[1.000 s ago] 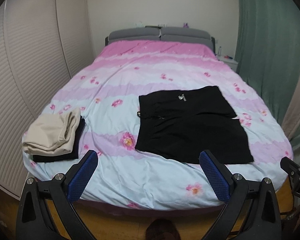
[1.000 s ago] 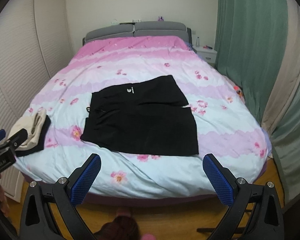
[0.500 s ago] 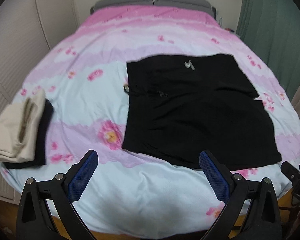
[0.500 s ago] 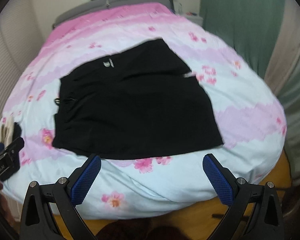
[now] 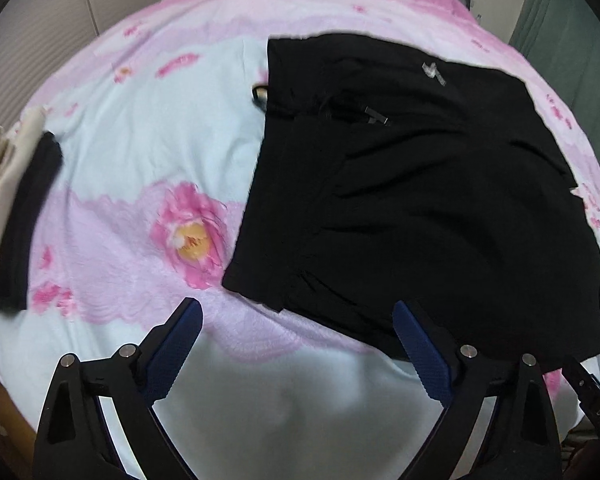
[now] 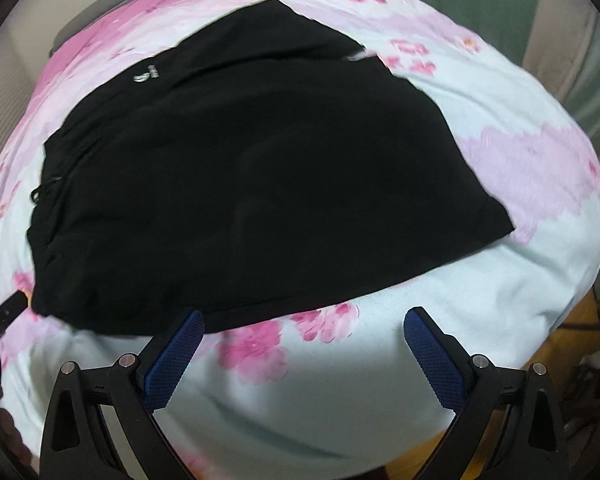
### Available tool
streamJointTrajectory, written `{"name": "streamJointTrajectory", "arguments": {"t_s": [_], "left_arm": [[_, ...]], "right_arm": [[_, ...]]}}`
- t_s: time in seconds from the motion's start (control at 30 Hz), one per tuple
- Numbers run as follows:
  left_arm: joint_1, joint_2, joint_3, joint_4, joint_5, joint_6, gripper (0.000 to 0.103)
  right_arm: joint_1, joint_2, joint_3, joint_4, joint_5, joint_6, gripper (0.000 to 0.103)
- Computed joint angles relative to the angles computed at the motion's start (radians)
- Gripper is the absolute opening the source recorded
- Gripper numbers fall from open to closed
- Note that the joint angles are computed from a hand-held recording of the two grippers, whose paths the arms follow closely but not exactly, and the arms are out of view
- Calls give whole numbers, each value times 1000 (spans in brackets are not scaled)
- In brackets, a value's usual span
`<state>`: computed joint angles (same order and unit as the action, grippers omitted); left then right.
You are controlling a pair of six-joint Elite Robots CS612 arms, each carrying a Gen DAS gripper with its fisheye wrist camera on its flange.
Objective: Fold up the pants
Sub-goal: 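Lower both tools toward the waistband edge of the black pants, then close the left gripper on the waistband while the right gripper grasps the waistband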
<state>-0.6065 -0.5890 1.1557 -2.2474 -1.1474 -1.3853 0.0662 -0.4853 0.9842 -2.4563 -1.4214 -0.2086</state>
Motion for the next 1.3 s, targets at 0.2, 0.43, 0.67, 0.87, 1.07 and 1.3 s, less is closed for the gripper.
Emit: {"name": "streamJointTrajectory", "arguments": {"t_s": [0.2, 0.43, 0.67, 0.87, 1.07, 1.3], "left_arm": [[30, 25, 12, -103, -118, -42, 92], [50, 42, 19, -179, -189, -100, 79], [61, 9, 60, -190, -221, -182, 35], [48, -37, 121, -243, -223, -170, 21], [39, -76, 126, -212, -172, -141, 17], [29, -107, 86, -142, -103, -119, 15]], "right_arm": [[0, 35, -22, -23, 0, 44, 101], [-2, 63, -48, -45, 11, 54, 96], [3, 114, -150, 11, -34, 37, 41], [2, 99, -175, 60, -56, -20, 15], [-4, 36, -122, 29, -26, -70, 9], [-13, 34, -199, 34, 33, -94, 7]]}}
